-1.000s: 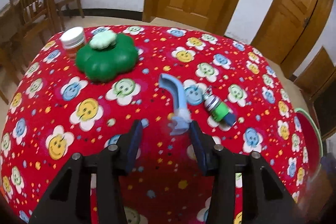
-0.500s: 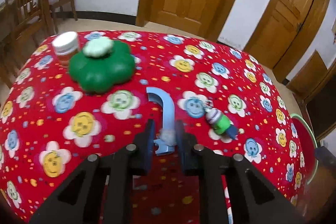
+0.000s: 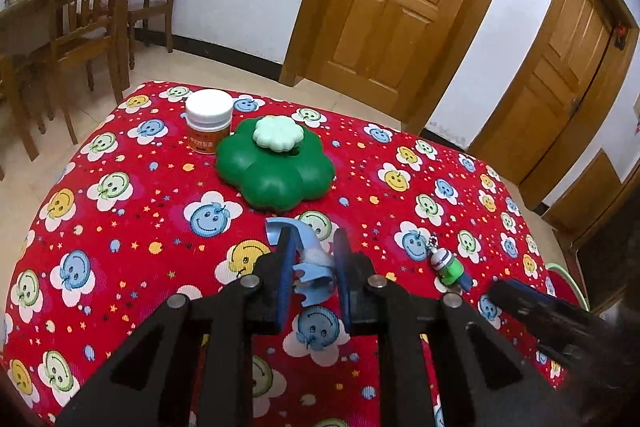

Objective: Collect trash
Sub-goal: 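Grasp the green figure toy with the right gripper while the left holds the blue piece, then carry the blue piece and green figure toward the red bucket with both grippers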

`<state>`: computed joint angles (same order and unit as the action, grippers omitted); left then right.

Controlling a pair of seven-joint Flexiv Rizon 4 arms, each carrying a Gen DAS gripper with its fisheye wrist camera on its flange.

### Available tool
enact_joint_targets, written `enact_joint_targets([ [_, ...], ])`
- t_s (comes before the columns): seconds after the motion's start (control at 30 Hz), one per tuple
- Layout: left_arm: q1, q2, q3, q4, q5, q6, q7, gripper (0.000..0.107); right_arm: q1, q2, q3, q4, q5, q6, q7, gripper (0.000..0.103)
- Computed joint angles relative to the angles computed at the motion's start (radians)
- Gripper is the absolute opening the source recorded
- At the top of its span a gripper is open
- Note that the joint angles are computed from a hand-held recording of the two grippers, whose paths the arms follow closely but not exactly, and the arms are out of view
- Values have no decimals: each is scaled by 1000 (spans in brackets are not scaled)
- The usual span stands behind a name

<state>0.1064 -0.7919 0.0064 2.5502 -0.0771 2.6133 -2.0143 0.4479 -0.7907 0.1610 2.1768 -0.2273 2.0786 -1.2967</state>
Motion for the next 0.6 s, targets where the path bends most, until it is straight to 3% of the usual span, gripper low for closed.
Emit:
enact_joint_targets([
  [0.6, 36, -18, 0, 3, 26, 13, -40, 18, 279, -80, -180, -115, 201, -25, -92, 41],
])
